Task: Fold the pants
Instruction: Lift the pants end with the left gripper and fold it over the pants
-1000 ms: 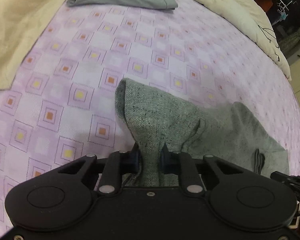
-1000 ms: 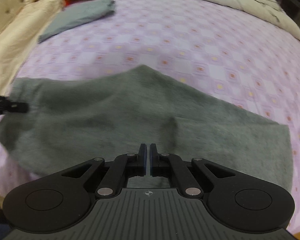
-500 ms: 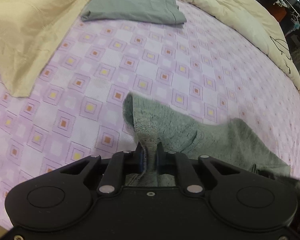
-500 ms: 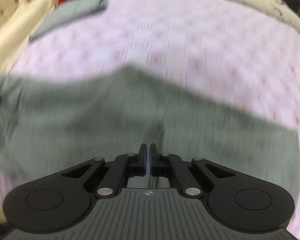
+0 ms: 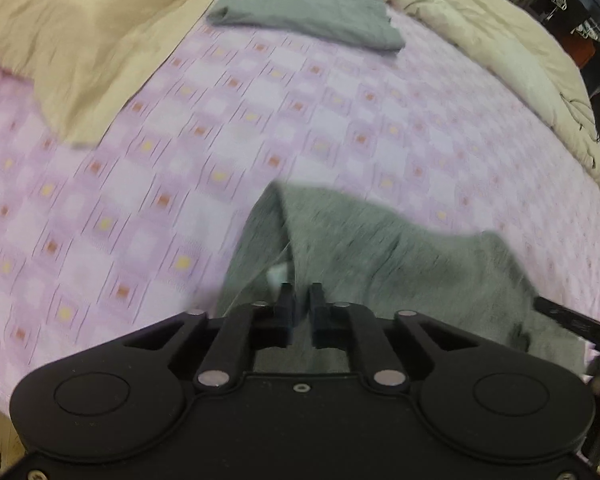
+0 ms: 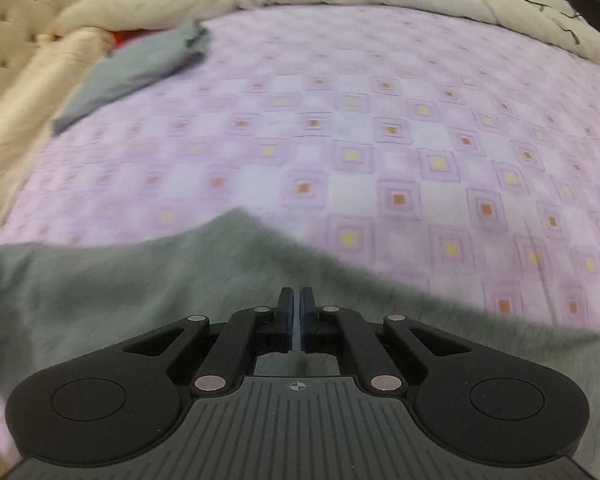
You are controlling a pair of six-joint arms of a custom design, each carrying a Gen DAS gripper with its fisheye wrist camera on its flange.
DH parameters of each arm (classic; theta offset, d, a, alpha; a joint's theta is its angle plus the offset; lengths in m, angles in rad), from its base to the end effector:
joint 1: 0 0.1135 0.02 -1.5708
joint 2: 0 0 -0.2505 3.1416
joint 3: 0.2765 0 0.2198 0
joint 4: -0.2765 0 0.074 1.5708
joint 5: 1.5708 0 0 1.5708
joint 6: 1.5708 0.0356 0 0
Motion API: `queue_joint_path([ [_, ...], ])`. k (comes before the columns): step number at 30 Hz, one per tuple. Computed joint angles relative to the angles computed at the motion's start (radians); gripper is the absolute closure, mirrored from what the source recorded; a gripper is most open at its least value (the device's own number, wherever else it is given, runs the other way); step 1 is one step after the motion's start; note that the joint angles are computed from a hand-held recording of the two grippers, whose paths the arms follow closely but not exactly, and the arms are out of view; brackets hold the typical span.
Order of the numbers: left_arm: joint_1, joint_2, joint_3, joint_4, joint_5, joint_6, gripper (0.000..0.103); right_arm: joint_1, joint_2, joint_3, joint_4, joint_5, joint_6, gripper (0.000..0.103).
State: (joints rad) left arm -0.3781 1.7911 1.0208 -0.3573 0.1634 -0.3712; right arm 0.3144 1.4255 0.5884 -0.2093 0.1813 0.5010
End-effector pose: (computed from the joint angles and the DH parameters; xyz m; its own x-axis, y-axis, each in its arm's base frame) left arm 0.2907 -0.1217 0.1552 -0.9380 -0.0125 -0.3463 0.0953 0.9515 -0.2925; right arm 0.2155 0.0633 0.1501 -0.8269 0.2279 -0.5141 0.2039 0.9735 0.1036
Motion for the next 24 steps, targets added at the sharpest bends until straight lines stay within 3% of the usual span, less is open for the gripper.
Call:
queue_joint_path([
  [3,0.014,0.029,-0.008,-0.020,-0.027,0.055,0.079,0.053,-0.076,-0.007,-0.086,0.008,0.051,0.100],
  [8,0.058,0.069,0.014,-0.005,0.011,0.119,0.076,0.124,-0.101,0.026,-0.176,0.023,0.146,0.100],
  [12,0.081,0.146,0.060,0.013,0.035,0.139,0.057,0.183,-0.074,0.071,-0.206,0.039,0.195,0.100],
  [15,0.092,0.255,0.145,-0.031,0.059,0.196,0.056,0.238,-0.042,0.103,-0.209,0.059,0.221,0.100],
  [22,0.170,0.348,0.180,-0.009,0.203,0.168,0.047,0.301,0.032,0.192,-0.222,0.064,0.236,0.100],
  [24,0.191,0.368,0.189,0.003,0.274,0.160,0.037,0.304,0.035,0.196,-0.226,0.060,0.248,0.100],
])
